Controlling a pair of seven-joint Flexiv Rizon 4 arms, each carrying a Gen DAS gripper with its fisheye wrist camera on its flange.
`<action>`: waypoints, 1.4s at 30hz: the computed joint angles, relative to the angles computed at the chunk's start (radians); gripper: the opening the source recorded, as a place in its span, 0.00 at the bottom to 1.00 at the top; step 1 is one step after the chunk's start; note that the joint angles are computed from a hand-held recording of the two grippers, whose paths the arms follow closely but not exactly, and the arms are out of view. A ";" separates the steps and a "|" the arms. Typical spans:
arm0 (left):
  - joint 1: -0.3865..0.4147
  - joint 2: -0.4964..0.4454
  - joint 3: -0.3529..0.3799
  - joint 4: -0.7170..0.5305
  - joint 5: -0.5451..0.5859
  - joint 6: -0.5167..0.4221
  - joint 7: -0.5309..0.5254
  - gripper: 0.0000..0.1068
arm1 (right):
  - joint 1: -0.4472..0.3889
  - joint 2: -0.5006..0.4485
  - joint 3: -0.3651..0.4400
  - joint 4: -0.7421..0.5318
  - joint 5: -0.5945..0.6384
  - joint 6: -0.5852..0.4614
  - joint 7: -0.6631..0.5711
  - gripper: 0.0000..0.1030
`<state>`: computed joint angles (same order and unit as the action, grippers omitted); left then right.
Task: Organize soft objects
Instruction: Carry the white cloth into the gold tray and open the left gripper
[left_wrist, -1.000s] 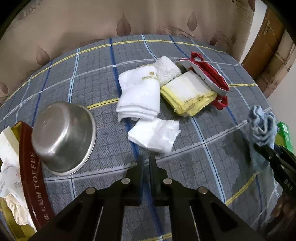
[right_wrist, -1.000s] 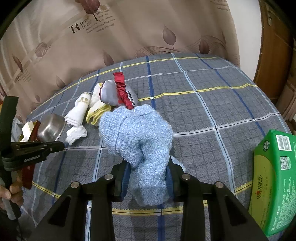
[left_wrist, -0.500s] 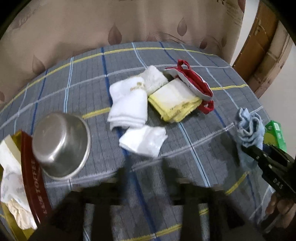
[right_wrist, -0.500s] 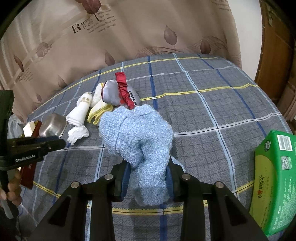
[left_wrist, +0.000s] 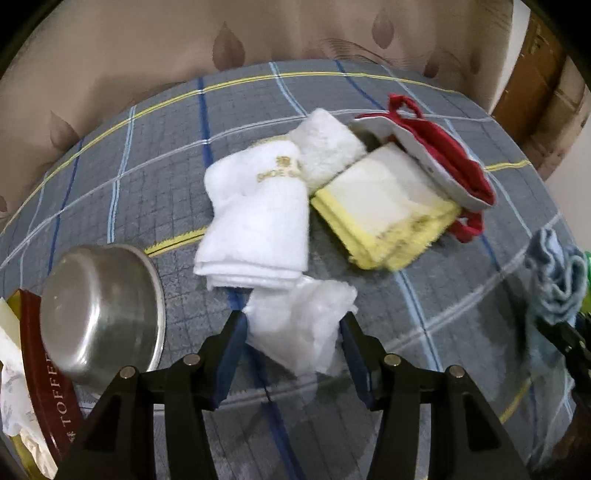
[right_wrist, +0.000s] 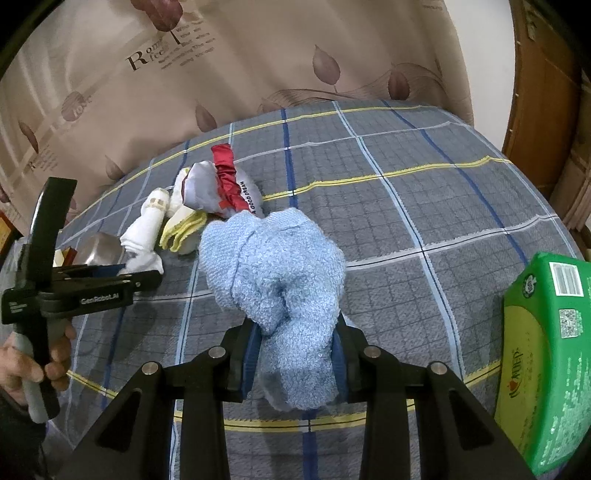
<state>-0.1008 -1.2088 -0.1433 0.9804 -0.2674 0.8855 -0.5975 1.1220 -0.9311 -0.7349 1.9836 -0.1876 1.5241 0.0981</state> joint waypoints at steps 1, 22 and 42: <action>0.004 -0.002 -0.007 -0.003 -0.006 -0.003 0.001 0.49 | 0.001 0.000 -0.001 0.001 0.001 0.000 0.001 0.30; 0.047 0.083 -0.021 0.128 -0.033 0.038 0.031 0.18 | 0.002 0.000 -0.004 0.003 -0.003 -0.002 -0.005 0.30; 0.144 0.215 -0.035 0.301 -0.092 0.079 0.077 0.18 | 0.005 0.011 -0.005 0.004 -0.027 -0.024 -0.008 0.30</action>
<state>0.0436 -0.9938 -0.1785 1.2815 -0.3595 0.9642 -0.5202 1.1267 -0.9199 -0.7396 1.9880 -0.2145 1.5005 0.0896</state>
